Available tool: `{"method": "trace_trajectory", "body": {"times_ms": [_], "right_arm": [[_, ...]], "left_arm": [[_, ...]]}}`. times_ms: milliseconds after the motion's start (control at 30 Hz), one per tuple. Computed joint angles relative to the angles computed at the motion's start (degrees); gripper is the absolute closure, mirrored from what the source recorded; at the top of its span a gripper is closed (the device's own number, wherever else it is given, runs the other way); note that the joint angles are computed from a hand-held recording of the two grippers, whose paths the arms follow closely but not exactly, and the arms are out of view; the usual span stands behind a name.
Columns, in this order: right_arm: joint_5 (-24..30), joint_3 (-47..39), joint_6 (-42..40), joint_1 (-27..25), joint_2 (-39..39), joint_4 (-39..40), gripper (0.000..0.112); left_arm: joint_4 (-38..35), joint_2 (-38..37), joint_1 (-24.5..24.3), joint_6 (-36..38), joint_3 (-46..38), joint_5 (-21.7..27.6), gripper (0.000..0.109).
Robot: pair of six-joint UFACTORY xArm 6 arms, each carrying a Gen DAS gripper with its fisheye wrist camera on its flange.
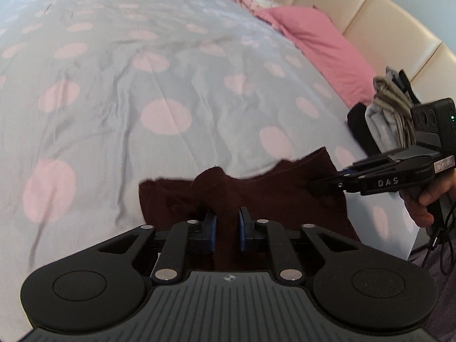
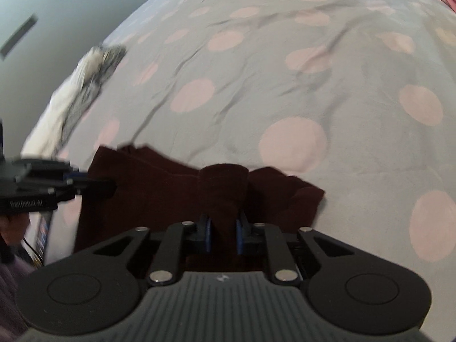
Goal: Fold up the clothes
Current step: 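Lower the folded sweater onto the bed and open both grippers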
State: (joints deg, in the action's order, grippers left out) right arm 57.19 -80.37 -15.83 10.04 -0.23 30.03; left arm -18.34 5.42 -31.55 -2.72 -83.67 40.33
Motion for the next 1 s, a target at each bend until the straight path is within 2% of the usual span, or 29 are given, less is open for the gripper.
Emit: {"method": "trace_trajectory", "body": {"times_ms": [167, 233, 300, 333, 433, 533, 700, 733, 767, 867, 1000], "right_arm": [[0.46, -1.35, 5.92, -0.98, 2.48, -0.07, 0.094], [0.14, -1.55, 7.86, -0.87, 3.33, -1.16, 0.092], [-0.22, -1.71, 9.08, -0.93, 3.63, -1.44, 0.091], [-0.33, -1.91, 9.25, -0.81, 3.64, -1.71, 0.09], [-1.14, -2.46, 8.93, -0.38, 3.03, -2.73, 0.079], [-3.35, -2.67, 9.36, 0.06, 1.61, -5.6, 0.073], [-5.61, -1.45, 8.38, -0.11, -1.06, -5.74, 0.075], [-6.11, -0.79, 7.23, 0.11, -1.8, -5.58, 0.075], [-6.45, -0.08, 5.8, 0.46, -2.62, -5.33, 0.075], [-6.85, 2.66, 0.67, 1.76, -5.87, -4.09, 0.075], [-5.43, 6.57, -4.68, 3.71, -11.18, -4.36, 0.076]], "left_arm": [[2.34, 2.94, 0.1, -1.8, -1.79, 1.16, 0.096], [2.69, 3.69, 0.04, -2.37, -2.06, 0.83, 0.092], [3.73, 4.31, 0.08, -3.62, -3.08, 1.68, 0.083], [4.17, 4.49, 0.1, -3.98, -3.65, 2.29, 0.082], [5.7, 3.78, 0.05, -4.89, -4.05, 2.21, 0.078], [11.08, 1.43, -0.35, -7.99, -2.17, -0.92, 0.068], [19.18, -3.35, -1.31, -12.94, 2.3, -6.14, 0.07], [19.34, -4.23, -1.66, -12.33, 2.9, -6.32, 0.073], [18.93, -5.11, -2.15, -10.93, 3.45, -6.18, 0.081], [17.6, -8.74, -4.48, -4.79, 6.64, -6.67, 0.086], [24.0, -14.42, -8.58, -9.4, 13.85, -8.1, 0.087]]}}
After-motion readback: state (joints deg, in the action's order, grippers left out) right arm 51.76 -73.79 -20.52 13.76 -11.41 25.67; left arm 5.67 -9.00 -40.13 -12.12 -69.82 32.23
